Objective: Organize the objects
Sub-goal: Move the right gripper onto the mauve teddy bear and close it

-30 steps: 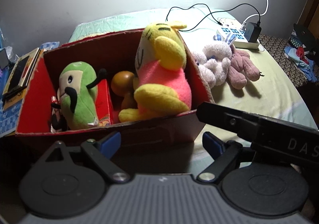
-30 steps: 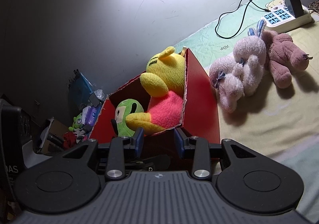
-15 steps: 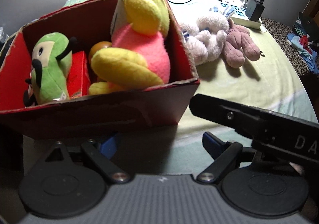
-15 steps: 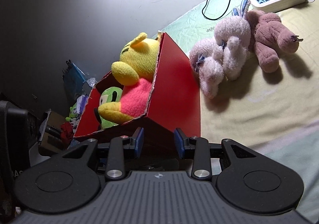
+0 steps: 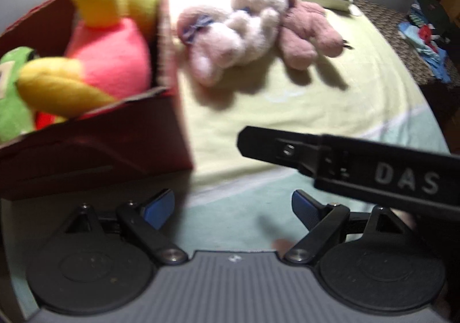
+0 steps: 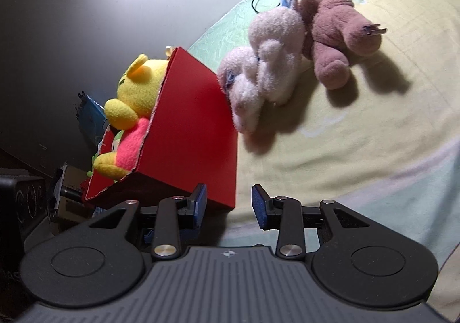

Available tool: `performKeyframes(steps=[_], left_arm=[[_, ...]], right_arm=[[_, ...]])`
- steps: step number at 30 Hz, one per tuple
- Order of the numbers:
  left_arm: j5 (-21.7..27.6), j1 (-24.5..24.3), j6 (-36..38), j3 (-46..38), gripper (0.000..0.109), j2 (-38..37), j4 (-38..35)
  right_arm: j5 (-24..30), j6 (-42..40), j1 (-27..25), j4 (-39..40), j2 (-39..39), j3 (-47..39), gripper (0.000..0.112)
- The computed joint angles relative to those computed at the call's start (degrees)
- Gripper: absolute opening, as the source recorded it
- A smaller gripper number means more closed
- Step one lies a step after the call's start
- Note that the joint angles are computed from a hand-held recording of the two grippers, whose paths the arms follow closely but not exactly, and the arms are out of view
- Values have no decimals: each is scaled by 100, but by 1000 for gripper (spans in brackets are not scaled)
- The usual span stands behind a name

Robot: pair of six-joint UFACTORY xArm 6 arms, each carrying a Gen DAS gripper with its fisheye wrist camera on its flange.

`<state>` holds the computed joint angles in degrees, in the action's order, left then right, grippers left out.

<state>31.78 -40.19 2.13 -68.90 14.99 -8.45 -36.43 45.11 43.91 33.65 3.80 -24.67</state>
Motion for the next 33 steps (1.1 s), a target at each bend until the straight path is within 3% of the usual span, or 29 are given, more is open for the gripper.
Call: performKeyframes(steps=[6, 11, 21, 27, 33], left_arm=[[199, -235, 290, -404, 88, 428, -669], [-59, -468, 556, -678, 88, 743, -870], [-246, -674, 1242, -1980, 88, 1844, -1618], [-439, -672, 1288, -2732, 88, 2424, -1759], [-292, -568, 1230, -3619, 88, 3020, -1922]], right_arm=[[-480, 597, -169, -150, -58, 634, 40], [-904, 917, -579, -543, -156, 1113, 40], [-1252, 374, -1533, -654, -388, 1433, 40], [-1440, 732, -2639, -2002, -79, 1182, 40], [-1389, 1003, -3378, -3217, 540, 537, 40]])
